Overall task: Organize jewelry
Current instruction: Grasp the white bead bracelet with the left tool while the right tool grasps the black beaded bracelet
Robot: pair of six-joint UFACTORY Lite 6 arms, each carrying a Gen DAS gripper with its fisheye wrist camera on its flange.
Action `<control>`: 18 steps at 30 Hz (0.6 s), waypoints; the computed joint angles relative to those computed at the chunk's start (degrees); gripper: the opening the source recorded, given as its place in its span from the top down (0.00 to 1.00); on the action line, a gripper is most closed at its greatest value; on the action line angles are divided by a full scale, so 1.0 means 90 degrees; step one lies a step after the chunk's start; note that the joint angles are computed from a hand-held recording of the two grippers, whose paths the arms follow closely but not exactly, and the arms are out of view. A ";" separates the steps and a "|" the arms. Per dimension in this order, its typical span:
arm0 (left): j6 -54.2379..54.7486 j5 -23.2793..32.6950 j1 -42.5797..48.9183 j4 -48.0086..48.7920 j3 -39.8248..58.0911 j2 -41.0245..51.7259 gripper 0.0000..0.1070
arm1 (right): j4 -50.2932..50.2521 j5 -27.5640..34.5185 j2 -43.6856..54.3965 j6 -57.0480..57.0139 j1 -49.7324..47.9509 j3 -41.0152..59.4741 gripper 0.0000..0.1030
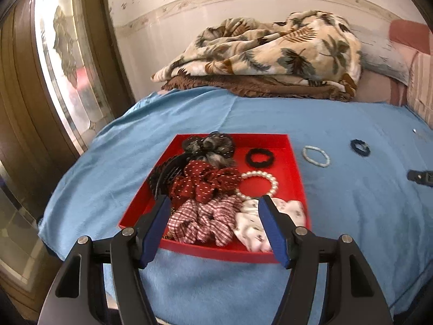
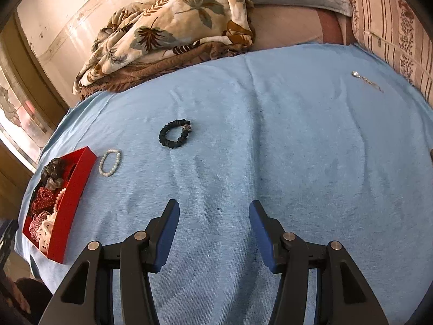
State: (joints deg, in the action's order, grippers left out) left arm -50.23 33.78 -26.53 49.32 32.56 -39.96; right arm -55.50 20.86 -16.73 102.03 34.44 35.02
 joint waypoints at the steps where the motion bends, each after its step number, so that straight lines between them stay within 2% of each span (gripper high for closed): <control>1: -0.0274 0.0252 -0.0316 0.0186 0.0044 -0.0003 0.32 | -0.0074 0.0023 0.0007 0.0038 0.0043 0.0021 0.44; 5: -0.1338 0.1007 -0.1458 0.0892 0.0296 0.0133 0.22 | -0.0281 0.0175 0.0026 0.0110 0.0239 0.0098 0.43; 6: -0.1471 0.1066 -0.1642 0.0979 0.0404 0.0240 0.16 | -0.0291 0.0183 0.0016 0.0132 0.0275 0.0102 0.41; 8: -0.1576 0.1122 -0.1938 0.1017 0.0700 0.0605 0.14 | -0.0278 0.0168 -0.0019 0.0145 0.0301 0.0084 0.40; 18: -0.1122 0.0336 -0.2290 0.0841 0.1823 0.2323 0.14 | 0.0055 0.0099 -0.0021 -0.0218 0.0207 0.0144 0.40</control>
